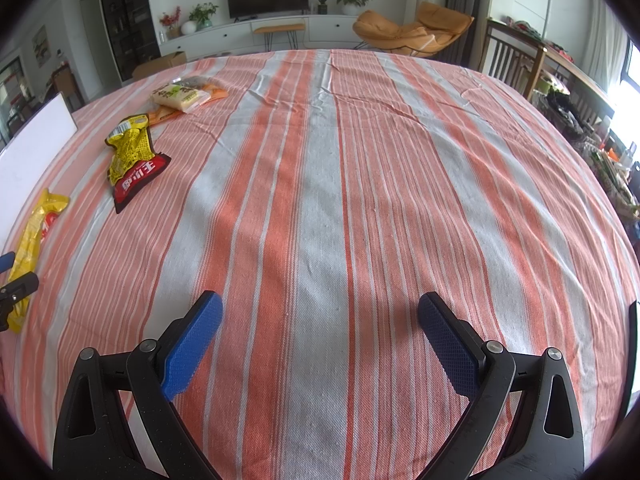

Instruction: Organize snacks

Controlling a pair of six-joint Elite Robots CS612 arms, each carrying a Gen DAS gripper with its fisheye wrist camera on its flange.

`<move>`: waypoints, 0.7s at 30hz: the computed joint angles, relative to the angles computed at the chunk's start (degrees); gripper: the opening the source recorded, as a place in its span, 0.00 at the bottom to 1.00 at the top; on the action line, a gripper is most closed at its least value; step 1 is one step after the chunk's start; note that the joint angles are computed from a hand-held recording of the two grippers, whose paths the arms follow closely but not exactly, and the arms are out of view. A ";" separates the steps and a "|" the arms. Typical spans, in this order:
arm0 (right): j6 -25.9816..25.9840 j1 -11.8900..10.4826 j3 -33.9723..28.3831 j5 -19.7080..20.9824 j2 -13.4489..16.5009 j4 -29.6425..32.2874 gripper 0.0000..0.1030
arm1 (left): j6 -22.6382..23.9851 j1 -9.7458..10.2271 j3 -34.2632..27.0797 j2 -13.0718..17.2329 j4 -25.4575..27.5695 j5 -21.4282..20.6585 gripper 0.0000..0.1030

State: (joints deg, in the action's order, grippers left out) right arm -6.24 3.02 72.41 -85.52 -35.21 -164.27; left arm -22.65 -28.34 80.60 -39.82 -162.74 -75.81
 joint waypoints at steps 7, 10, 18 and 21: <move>0.02 0.00 0.00 0.01 0.00 0.00 0.97 | -0.02 -0.01 0.02 -0.01 -0.02 0.01 1.00; 0.01 0.02 -0.01 -0.05 0.01 0.00 0.97 | -0.04 -0.02 0.02 -0.01 -0.01 0.03 1.00; -0.42 0.04 -0.51 0.30 0.04 1.31 0.97 | -0.06 -0.03 0.00 0.00 0.01 0.06 1.00; 1.26 -0.63 -2.92 9.61 0.05 6.52 0.96 | -0.08 -0.03 -0.03 0.02 0.04 0.08 1.00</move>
